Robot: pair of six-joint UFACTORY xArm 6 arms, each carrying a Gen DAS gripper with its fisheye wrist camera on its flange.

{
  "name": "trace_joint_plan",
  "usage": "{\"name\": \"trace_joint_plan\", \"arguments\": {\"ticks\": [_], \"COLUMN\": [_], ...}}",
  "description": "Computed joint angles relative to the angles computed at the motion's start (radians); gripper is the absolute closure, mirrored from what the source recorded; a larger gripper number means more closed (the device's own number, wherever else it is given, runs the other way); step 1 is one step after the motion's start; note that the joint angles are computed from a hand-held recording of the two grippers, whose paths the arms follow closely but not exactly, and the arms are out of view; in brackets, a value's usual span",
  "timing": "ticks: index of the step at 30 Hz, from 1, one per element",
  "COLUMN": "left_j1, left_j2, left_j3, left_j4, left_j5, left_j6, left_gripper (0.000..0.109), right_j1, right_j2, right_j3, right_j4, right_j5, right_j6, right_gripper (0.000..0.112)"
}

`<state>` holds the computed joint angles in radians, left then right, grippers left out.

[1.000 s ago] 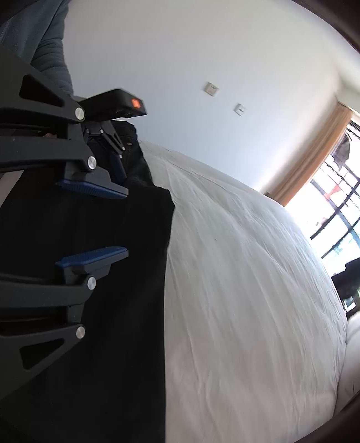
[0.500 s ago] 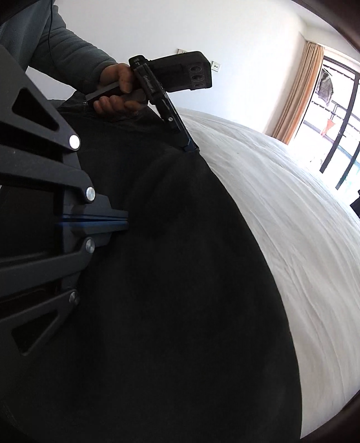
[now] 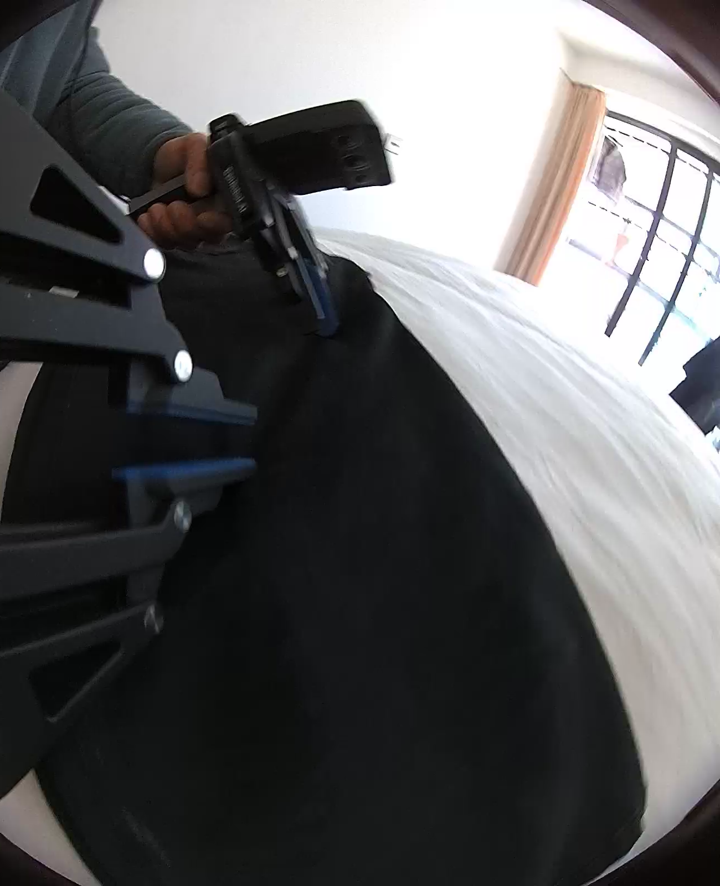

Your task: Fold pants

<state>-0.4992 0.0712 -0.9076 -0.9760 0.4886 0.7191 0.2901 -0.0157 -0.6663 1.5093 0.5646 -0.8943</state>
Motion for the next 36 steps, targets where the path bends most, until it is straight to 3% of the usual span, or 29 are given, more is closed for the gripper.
{"name": "trace_joint_plan", "arguments": {"ticks": [2, 4, 6, 7, 9, 11, 13, 15, 17, 19, 21, 22, 23, 26, 28, 31, 32, 34, 36], "left_j1": [0.007, -0.006, -0.037, -0.054, -0.096, -0.119, -0.102, -0.081, -0.053, -0.029, 0.027, 0.075, 0.121, 0.204, 0.218, 0.252, 0.253, 0.276, 0.311], "left_j2": [-0.045, -0.126, -0.19, -0.203, -0.224, -0.174, -0.093, -0.06, -0.089, -0.147, -0.22, -0.261, -0.303, -0.432, -0.513, -0.636, -0.672, -0.765, -0.905], "left_j3": [0.048, 0.117, 0.168, 0.172, 0.183, 0.148, 0.111, 0.123, 0.165, 0.224, 0.305, 0.351, 0.401, 0.518, 0.576, 0.655, 0.674, 0.714, 0.76], "left_j4": [-0.058, 0.051, 0.074, 0.023, -0.087, -0.178, -0.32, -0.502, -0.609, -0.64, -0.691, -0.721, -0.747, -0.699, -0.639, -0.525, -0.495, -0.341, -0.132], "left_j5": [0.0, -0.013, -0.011, 0.006, -0.006, -0.004, 0.064, 0.088, 0.093, 0.066, 0.064, 0.095, 0.108, 0.102, 0.074, 0.062, 0.055, 0.032, 0.037], "left_j6": [-0.002, -0.088, -0.112, -0.088, -0.024, 0.023, 0.078, 0.181, 0.221, 0.233, 0.265, 0.281, 0.29, 0.246, 0.205, 0.113, 0.077, -0.075, -0.256], "left_gripper": [0.079, 0.079, 0.079, 0.079, 0.079, 0.079, 0.079, 0.079, 0.079, 0.079, 0.079, 0.079, 0.086, 0.097, 0.097, 0.097, 0.097, 0.097, 0.096], "right_j1": [-0.027, -0.046, -0.064, -0.061, -0.042, -0.05, -0.065, -0.042, -0.006, -0.009, -0.059, -0.082, -0.099, -0.201, -0.3, -0.479, -0.508, -0.581, -0.661], "right_j2": [-0.06, -0.129, -0.184, -0.206, -0.267, -0.307, -0.257, -0.127, -0.003, 0.066, 0.078, 0.063, 0.048, -0.025, -0.071, -0.115, -0.129, -0.167, -0.262], "right_j3": [0.061, 0.124, 0.172, 0.188, 0.21, 0.188, 0.154, 0.087, 0.018, -0.003, 0.022, 0.04, 0.052, 0.12, 0.153, 0.194, 0.196, 0.204, 0.271], "right_j4": [-0.029, -0.123, -0.23, -0.242, -0.141, 0.069, 0.268, 0.333, 0.319, 0.39, 0.478, 0.496, 0.527, 0.575, 0.551, 0.475, 0.469, 0.407, 0.371], "right_j5": [-0.033, -0.092, -0.142, -0.182, -0.222, -0.095, 0.068, 0.201, 0.193, 0.199, 0.229, 0.204, 0.163, 0.077, 0.026, 0.049, 0.006, -0.091, -0.026], "right_j6": [0.042, 0.115, 0.235, 0.275, 0.228, 0.069, -0.079, -0.122, -0.077, -0.078, -0.098, -0.105, -0.122, -0.136, -0.146, -0.154, -0.167, -0.125, -0.056], "right_gripper": [0.112, 0.112, 0.112, 0.109, 0.102, 0.093, 0.064, 0.06, 0.06, 0.09, 0.104, 0.109, 0.11, 0.112, 0.112, 0.112, 0.112, 0.108, 0.1]}}
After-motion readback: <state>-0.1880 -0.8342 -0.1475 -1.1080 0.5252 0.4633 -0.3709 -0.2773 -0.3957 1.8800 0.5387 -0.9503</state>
